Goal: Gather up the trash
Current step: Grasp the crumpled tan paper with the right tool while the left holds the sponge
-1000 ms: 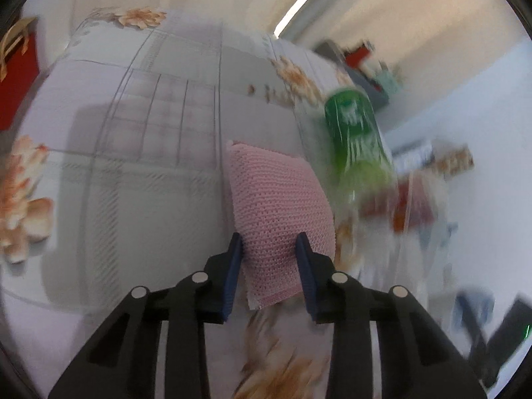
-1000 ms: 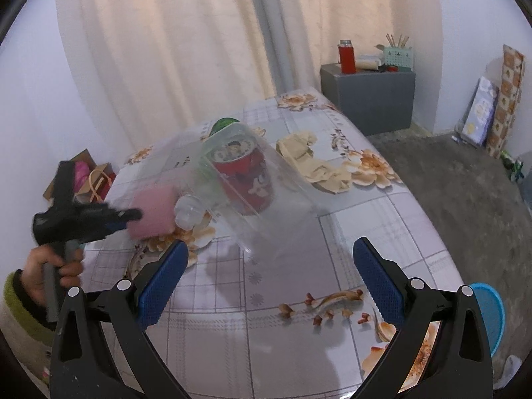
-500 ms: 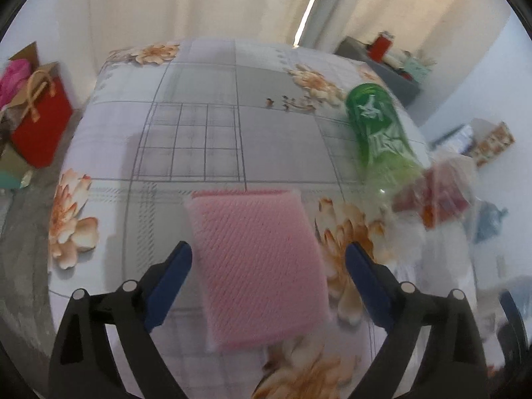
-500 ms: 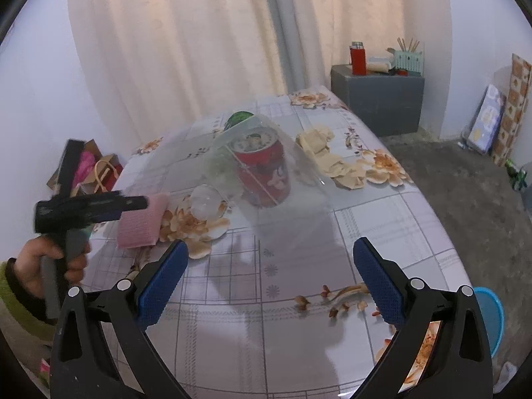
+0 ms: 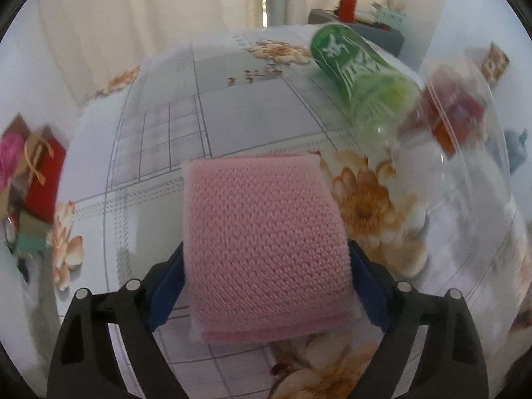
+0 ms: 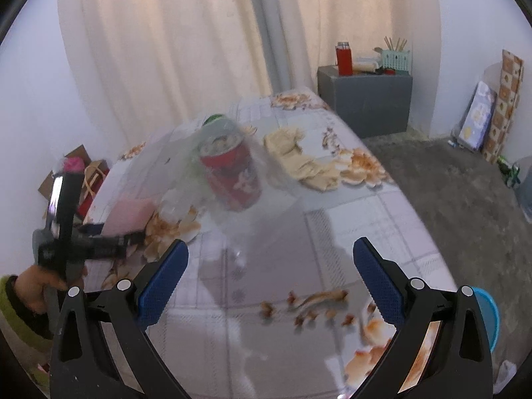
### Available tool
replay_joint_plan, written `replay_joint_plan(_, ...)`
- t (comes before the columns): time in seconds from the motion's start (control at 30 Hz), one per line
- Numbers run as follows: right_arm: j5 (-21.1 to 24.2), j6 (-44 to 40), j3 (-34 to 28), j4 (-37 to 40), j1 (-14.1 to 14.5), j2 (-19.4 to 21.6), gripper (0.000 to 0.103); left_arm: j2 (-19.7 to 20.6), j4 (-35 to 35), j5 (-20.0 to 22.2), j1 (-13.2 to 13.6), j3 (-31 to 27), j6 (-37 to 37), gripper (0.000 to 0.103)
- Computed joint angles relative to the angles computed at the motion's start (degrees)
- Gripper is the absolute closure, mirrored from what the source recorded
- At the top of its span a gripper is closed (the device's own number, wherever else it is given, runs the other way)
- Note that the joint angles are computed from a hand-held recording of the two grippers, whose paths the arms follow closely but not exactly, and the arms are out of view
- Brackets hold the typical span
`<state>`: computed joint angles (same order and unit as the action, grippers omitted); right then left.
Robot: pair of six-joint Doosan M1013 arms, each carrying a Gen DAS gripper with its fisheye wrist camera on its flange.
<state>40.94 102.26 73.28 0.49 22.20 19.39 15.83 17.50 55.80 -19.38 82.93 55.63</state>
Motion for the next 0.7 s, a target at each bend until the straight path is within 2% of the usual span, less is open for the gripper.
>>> replay_joint_plan(0.1, -0.2, -3.4, -1.6, 3.1, -1.5, 1.0, 0.008, -0.6, 0.7, -1.6, -0.2, 1.1, 0.4, 0.016)
replay_joint_plan(0.2, 0.9, -9.5, -4.3, 11.4, -3.7, 2.6, 0.008, -0.9, 1.2, -2.6, -0.2, 1.7, 0.2, 0.016)
replay_joint_plan(0.3, 5.7, -14.1, -9.7, 25.2, -6.8, 6.0, 0.009, -1.1, 1.5, -3.5, -0.3, 2.2, 0.3, 0.016)
replay_joint_plan(0.37, 9.1, -14.3, -13.3, 31.3, -8.2, 8.5, 0.009, -1.2, 1.7, -3.9, -0.4, 2.4, 0.0, 0.016)
replay_joint_plan(0.47, 15.1, -10.1, -19.5, 35.8, -9.2, 12.7, 0.009, -1.3, 2.0, -4.1, -0.6, 2.6, -0.4, 0.016)
replay_joint_plan(0.53, 19.3, -3.2, -23.8, 34.9, -9.3, 15.6, 0.009, -1.2, 1.7, -4.1, -0.5, 2.5, 0.0, 0.016)
replay_joint_plan(0.6, 26.1, 5.5, -28.8, 35.5, -9.8, 19.1, 0.009, -1.2, 1.6, -4.1, -0.5, 2.5, 0.1, 0.016)
replay_joint_plan(0.7, 31.0, 12.4, -31.5, 38.8, -10.5, 21.3, 0.009, -1.4, 1.9, -5.0, -0.3, 3.0, -0.2, 0.016)
